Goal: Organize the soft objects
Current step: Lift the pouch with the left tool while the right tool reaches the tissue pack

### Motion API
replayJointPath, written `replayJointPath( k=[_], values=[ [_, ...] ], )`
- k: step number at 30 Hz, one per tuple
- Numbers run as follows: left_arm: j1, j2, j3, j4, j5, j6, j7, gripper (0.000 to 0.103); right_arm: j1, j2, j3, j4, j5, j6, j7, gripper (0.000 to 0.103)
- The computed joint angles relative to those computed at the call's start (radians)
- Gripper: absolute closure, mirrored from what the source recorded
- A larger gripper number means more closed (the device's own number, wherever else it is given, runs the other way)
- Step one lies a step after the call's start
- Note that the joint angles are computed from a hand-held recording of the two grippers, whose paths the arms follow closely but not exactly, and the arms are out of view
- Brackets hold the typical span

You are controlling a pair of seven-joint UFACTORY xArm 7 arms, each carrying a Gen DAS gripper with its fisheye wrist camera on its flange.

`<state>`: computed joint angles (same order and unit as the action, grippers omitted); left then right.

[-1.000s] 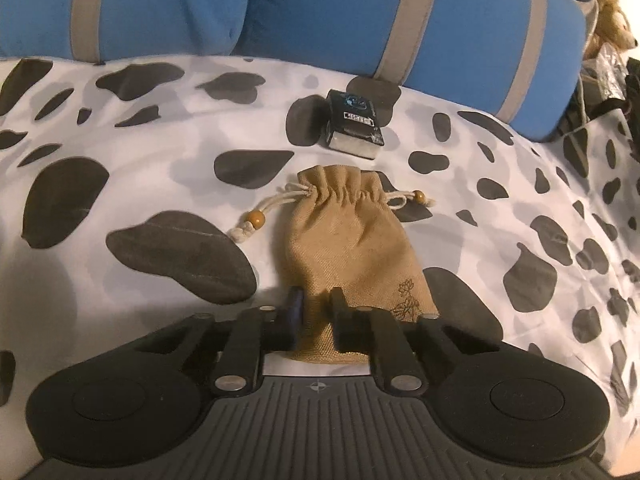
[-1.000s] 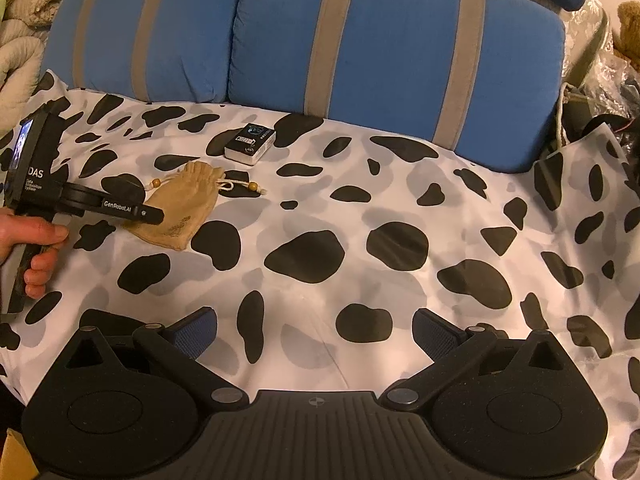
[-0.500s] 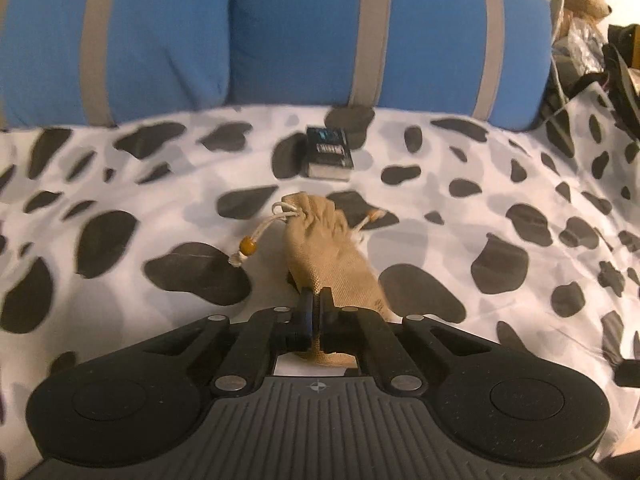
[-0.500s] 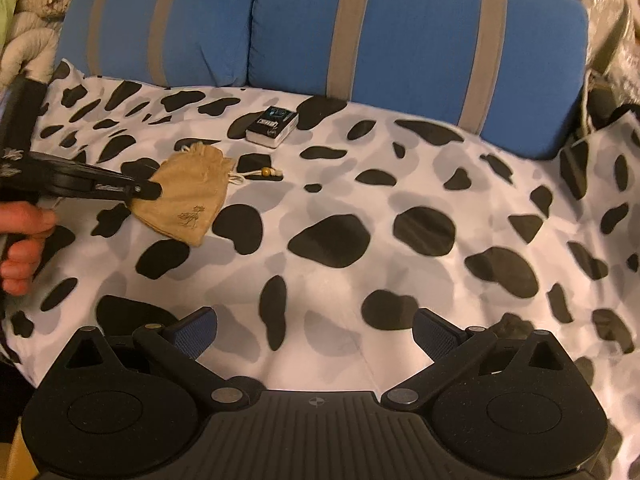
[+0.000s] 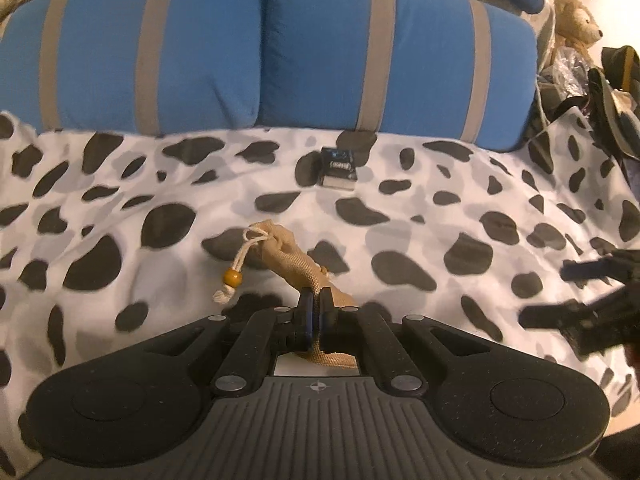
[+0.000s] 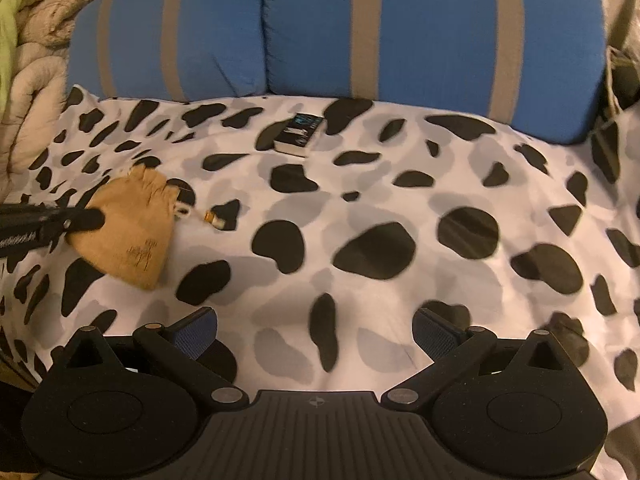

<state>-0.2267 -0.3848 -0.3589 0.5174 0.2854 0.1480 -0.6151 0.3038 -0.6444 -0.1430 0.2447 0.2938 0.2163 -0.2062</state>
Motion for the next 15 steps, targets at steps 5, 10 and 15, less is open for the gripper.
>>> replayJointPath(
  k=[5,10,15],
  values=[
    [-0.113,-0.054,0.110,-0.050,-0.098,0.008,0.094,0.101,-0.013,0.063,0.050,0.020,-0.012,-0.057,0.055,0.000],
    [-0.184,-0.075,0.177,-0.072,-0.190,-0.020,0.191,0.101,-0.052,0.138,0.098,0.041,-0.064,-0.125,0.127,0.000],
    [-0.213,-0.083,0.197,-0.073,-0.254,-0.010,0.249,0.100,-0.053,0.232,0.108,0.077,-0.128,-0.191,0.136,0.000]
  ],
)
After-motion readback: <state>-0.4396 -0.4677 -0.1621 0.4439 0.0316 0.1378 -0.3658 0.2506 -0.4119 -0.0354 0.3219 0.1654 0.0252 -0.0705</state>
